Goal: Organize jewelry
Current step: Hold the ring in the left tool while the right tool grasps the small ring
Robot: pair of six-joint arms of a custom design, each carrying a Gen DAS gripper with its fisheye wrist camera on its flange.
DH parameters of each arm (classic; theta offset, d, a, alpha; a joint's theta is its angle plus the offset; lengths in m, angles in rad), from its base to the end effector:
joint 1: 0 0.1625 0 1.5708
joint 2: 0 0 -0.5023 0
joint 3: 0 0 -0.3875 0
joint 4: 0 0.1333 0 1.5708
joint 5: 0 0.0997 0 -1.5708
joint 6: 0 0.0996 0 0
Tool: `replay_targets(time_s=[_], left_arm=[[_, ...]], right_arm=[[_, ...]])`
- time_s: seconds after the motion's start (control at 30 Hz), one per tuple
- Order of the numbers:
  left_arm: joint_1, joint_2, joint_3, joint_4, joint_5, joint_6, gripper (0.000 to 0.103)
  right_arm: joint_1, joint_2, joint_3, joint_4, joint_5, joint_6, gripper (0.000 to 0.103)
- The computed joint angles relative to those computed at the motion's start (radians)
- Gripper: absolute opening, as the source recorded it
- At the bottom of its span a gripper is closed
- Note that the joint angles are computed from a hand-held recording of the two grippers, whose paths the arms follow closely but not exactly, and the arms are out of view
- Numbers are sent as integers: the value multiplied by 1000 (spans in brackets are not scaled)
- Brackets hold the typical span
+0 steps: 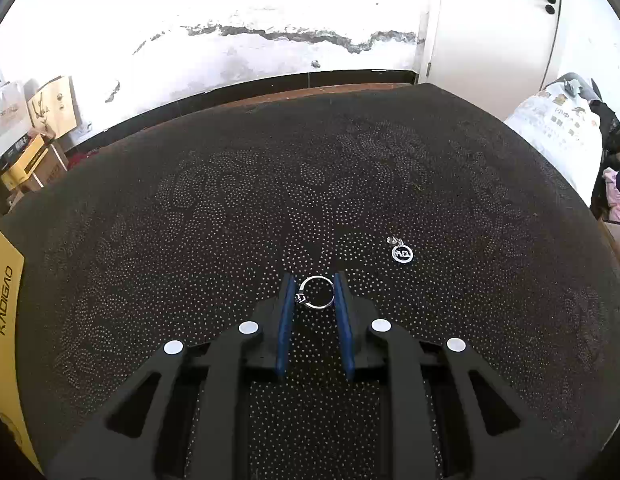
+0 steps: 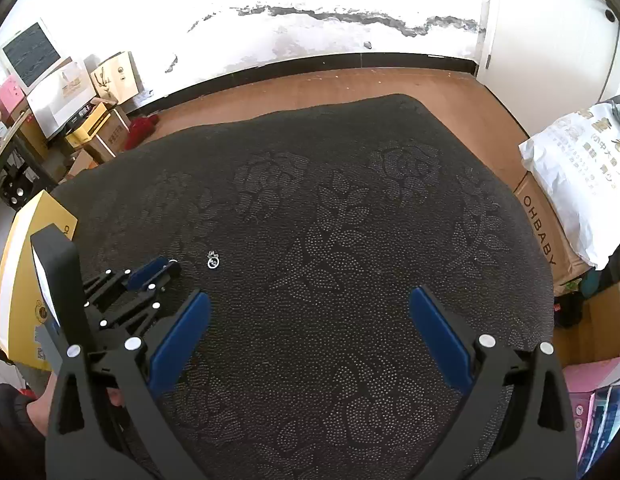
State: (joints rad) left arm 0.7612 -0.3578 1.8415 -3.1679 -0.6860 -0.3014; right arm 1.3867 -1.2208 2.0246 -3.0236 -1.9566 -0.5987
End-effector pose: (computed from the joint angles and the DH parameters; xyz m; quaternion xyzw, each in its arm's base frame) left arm -0.2968 -0.5734 -0.0990 0.2033 0.8794 -0.2689 0.3361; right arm -0.0113 -0.5842 0.3421 0.1316 -0.9229 0.2199 0.2873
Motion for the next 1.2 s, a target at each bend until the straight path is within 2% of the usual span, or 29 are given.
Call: replay_targets(time_s=[0.17,0.37,0.53,0.73,0.77,0.8,1.0,1.07,1.1,1.13,1.2], left_arm=[[-3,-9,13,2,-17,-10,20],[-19,-35,19,8,0,2,20],[-46,-90,60,40,13,-63,20],[-56,-153,100,67,26,-118,20],[-54,-160,104,64,25,-122,20],[-50,-168,107,73,28,-137,20],[-38,-193,122,83,24,-158,20],[-35,-201,129,85,28,-165,20],[-33,-208,135,89,31,-171,20],[-32,-213,138,96,36,-179,20],[-29,-224,149,105,46,-194,20]], right_arm=[[2,4,-3,6,-3,2,97],[12,26,2,5,-9,-10,97],[21,91,10,-23,-28,-50,97],[25,227,24,-176,-95,-196,97],[23,244,22,-195,-94,-207,97],[14,254,28,-233,-60,-222,98],[15,296,2,-299,-20,-212,97],[21,305,-2,-313,-13,-206,92],[25,306,-3,-318,-11,-202,85],[28,308,-6,-318,-8,-200,73],[36,312,-15,-313,-11,-195,60]])
